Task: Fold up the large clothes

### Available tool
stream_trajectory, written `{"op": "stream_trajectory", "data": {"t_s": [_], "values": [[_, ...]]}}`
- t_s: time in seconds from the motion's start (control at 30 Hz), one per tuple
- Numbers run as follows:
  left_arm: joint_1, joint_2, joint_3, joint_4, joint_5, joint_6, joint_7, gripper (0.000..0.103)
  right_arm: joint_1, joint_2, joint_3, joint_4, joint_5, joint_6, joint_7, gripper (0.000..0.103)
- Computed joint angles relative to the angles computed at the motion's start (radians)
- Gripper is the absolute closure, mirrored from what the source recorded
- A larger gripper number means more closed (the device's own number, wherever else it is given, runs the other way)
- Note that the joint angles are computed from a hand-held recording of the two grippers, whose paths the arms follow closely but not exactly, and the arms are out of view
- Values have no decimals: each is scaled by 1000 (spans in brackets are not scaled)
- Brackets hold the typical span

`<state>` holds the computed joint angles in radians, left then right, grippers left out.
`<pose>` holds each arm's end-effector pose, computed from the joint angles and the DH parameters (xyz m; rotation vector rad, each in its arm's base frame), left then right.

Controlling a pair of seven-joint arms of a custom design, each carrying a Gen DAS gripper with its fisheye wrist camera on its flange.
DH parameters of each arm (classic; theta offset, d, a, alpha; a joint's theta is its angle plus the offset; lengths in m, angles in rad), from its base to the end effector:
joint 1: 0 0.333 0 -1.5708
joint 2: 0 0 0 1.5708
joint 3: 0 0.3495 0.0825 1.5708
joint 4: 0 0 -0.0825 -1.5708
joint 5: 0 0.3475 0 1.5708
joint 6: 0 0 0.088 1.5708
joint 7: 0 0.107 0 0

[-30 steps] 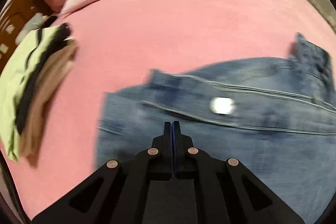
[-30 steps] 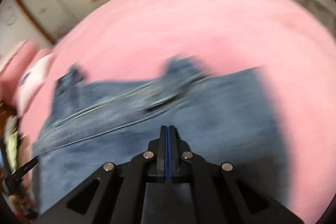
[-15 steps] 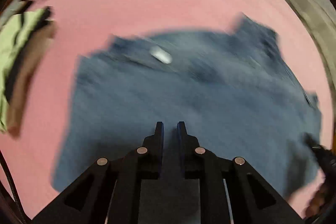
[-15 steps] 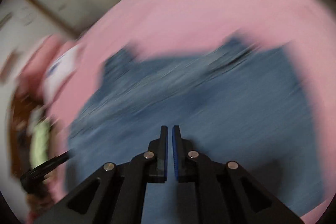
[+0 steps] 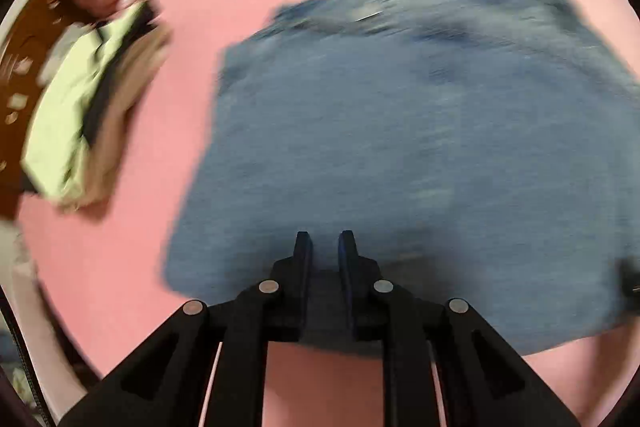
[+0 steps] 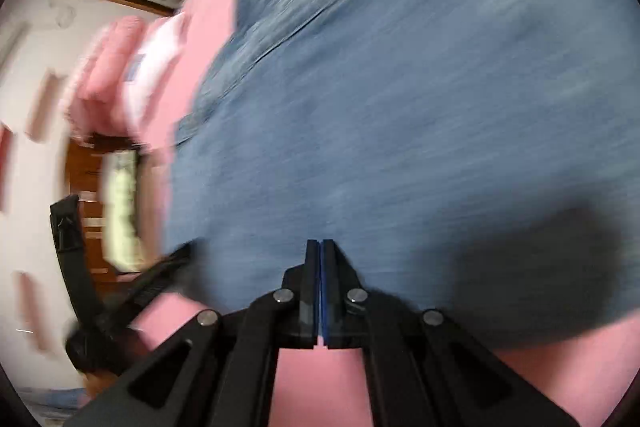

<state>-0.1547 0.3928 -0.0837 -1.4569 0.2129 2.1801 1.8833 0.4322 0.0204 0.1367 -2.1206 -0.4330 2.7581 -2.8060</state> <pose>0.6697 -0.1434 0.5366 -1.2596 2.4834 -0.1495 0.4612 0.3150 0.5232 -0.7131 2.3716 0.0199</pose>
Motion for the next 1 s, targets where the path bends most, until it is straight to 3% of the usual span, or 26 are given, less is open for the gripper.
{"op": "stream_trajectory", "data": {"t_s": [0.1,0.17,0.23,0.33,0.37,0.43,0.57,0.67,0.83,0.9,1.0], "values": [[39,58,23,85,-40,-87,-33,90,21,-126,3,-85,-19,-133,30,103],[86,98,6,169,-134,-164,-13,94,15,-191,48,-80,40,-373,-19,103],[93,104,6,183,-141,-175,-1,94,20,-250,73,-90,87,-563,-5,103],[80,96,15,150,-108,-128,9,94,12,-353,101,-149,115,-668,92,103],[70,74,19,107,-90,-96,-2,94,12,-352,105,-123,139,-744,93,103],[55,44,26,51,-54,-51,-21,94,14,-332,103,-96,150,-778,73,103],[49,18,22,29,-47,-57,-53,94,17,-206,98,80,142,-940,-3,103],[69,-19,14,-3,-71,-76,-43,94,15,-164,83,142,55,-855,-12,103],[119,-59,7,-38,-154,-130,-20,94,-10,-52,29,246,-6,-596,-125,103],[140,-74,5,-58,-195,-145,-16,94,-7,75,-7,379,-6,-526,-187,103],[176,-80,4,-66,-266,-191,-5,94,-24,198,-17,527,66,-504,-284,103]]}}
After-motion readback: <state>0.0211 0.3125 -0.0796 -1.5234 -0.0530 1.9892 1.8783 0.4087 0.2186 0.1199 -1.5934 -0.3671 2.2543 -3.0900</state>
